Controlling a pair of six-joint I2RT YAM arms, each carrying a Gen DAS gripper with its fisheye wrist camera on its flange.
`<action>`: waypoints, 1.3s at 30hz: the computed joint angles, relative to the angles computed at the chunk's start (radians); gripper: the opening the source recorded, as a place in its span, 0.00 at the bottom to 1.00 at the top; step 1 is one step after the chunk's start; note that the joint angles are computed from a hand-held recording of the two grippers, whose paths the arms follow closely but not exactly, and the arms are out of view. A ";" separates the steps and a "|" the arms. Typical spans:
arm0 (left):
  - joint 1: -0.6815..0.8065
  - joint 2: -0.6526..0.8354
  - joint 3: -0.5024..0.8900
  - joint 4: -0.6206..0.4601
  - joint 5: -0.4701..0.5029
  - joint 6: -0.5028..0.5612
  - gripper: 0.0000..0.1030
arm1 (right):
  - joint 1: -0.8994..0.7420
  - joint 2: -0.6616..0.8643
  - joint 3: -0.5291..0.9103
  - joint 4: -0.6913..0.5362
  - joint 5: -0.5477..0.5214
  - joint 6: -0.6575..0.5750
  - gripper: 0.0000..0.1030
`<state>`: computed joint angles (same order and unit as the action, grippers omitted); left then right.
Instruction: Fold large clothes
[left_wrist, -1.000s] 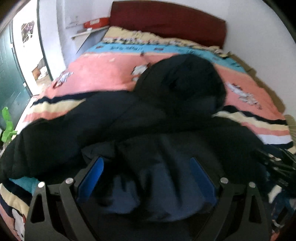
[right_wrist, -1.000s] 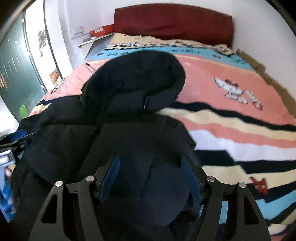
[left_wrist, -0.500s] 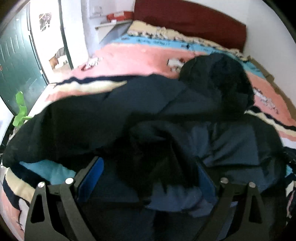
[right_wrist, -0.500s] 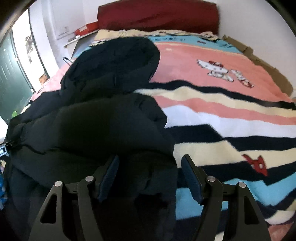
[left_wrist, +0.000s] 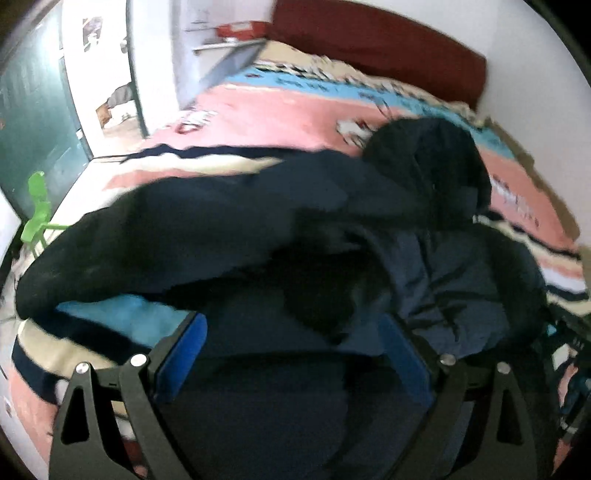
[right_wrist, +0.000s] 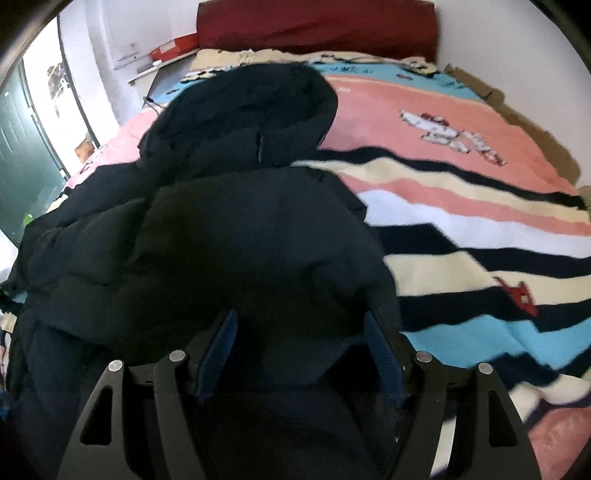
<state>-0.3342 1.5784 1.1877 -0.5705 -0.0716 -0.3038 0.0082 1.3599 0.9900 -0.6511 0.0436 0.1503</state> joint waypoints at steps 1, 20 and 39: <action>0.029 -0.028 -0.016 -0.005 0.020 0.005 0.92 | 0.013 -0.029 0.006 -0.025 0.008 0.010 0.68; 1.065 0.348 0.156 -0.058 0.605 0.117 0.90 | 0.442 -0.289 0.086 -0.408 0.273 0.393 0.68; 1.045 0.432 0.294 -0.005 0.713 -0.039 0.07 | 0.185 -0.593 0.029 -0.637 0.259 0.324 0.68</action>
